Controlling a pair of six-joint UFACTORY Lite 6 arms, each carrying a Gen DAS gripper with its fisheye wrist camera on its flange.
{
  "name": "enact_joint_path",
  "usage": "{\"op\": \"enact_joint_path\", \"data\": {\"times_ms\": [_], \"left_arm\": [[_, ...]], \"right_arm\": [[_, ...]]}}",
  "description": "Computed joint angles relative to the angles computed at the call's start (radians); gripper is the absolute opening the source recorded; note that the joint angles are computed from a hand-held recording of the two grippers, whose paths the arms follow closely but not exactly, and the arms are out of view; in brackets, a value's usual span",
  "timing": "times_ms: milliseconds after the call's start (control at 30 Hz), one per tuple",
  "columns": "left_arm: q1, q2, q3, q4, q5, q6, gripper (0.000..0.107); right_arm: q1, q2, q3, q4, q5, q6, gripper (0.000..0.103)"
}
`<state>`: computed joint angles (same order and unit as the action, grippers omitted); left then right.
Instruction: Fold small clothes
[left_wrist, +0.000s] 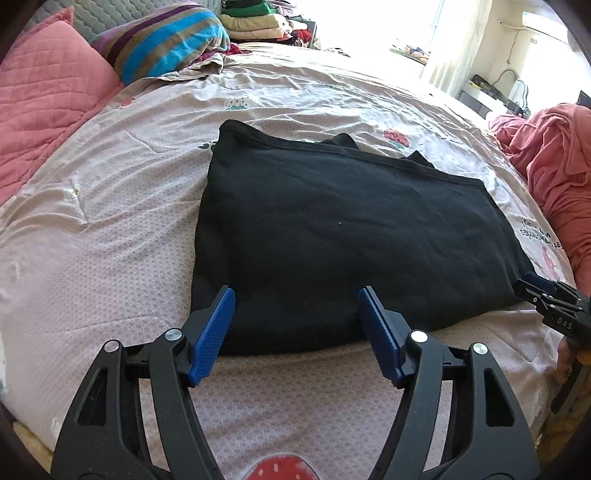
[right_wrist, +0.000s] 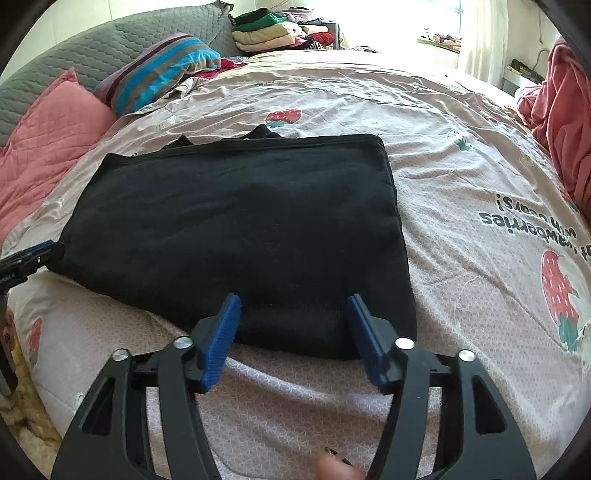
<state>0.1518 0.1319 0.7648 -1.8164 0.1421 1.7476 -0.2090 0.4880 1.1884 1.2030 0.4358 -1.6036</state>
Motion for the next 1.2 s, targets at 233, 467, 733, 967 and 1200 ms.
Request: {"op": "enact_joint_path", "data": {"times_ms": [233, 467, 733, 967, 1200], "left_arm": [[-0.022, -0.053, -0.035, 0.037, -0.019, -0.042, 0.068], [-0.045, -0.115, -0.073, 0.074, -0.049, -0.094, 0.078], [-0.05, -0.179, -0.102, 0.18, -0.088, -0.205, 0.09], [0.001, -0.244, -0.138, 0.312, -0.076, -0.332, 0.093], [0.065, -0.282, -0.162, 0.285, -0.076, -0.288, 0.093]], "right_arm": [[-0.019, -0.054, -0.047, 0.033, 0.018, -0.04, 0.072], [-0.058, -0.109, -0.082, 0.083, 0.054, -0.087, 0.094], [-0.055, -0.173, -0.128, 0.125, 0.058, -0.141, 0.097], [-0.01, -0.227, -0.169, 0.158, 0.059, -0.169, 0.098], [0.069, -0.259, -0.179, 0.171, 0.052, -0.159, 0.098]]}}
